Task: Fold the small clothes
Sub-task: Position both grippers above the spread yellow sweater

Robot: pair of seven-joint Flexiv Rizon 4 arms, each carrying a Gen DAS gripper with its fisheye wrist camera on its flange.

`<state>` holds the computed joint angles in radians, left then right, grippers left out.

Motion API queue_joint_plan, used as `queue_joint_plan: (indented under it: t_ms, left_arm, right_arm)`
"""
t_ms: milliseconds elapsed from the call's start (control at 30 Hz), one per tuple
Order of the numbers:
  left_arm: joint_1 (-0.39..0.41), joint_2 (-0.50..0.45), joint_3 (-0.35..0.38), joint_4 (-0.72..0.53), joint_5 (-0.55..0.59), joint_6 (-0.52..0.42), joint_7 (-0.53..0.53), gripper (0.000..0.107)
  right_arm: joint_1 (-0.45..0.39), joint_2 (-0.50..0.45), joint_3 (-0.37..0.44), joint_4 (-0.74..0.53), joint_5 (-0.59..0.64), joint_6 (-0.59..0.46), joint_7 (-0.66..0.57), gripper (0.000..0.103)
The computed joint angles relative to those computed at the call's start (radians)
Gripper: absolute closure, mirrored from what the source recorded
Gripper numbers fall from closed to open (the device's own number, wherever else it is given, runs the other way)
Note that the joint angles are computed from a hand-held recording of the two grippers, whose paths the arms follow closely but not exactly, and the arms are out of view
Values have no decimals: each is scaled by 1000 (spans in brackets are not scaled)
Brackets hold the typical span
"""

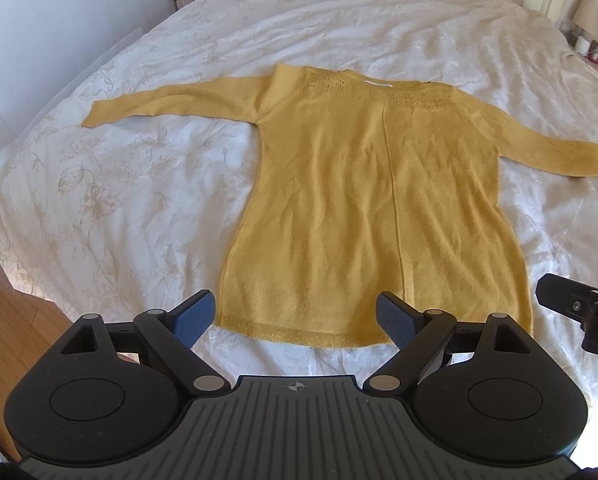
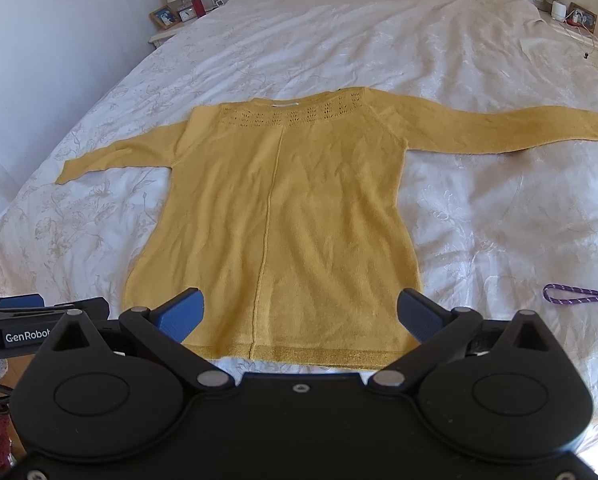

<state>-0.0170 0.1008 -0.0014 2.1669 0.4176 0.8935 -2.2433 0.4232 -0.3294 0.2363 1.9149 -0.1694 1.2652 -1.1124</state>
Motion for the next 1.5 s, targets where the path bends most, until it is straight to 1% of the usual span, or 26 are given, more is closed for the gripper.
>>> queue_joint_plan:
  t_ms: [200, 367, 1000, 1233, 1367, 1500]
  left_arm:
    - [2, -6, 2, -1, -1, -1, 12, 19]
    - [2, -13, 3, -7, -4, -8, 17, 19]
    - [12, -69, 30, -35, -37, -12, 54, 19]
    - [17, -121, 47, -68, -80, -11, 109, 19]
    - [25, -159, 61, -99, -111, -5, 158, 19]
    - [37, -207, 77, -138, -136, 15, 213, 19]
  right_arm:
    - [15, -4, -16, -7, -26, -25, 24, 1]
    - [17, -10, -14, -16, -31, -42, 28, 1]
    - [24, -72, -5, -105, -9, -116, -3, 1]
    - [30, -113, -11, -165, -1, -166, -2, 1]
    - [35, -152, -13, -223, 5, -196, -4, 1]
    - [42, -198, -19, -289, 13, -200, 5, 1]
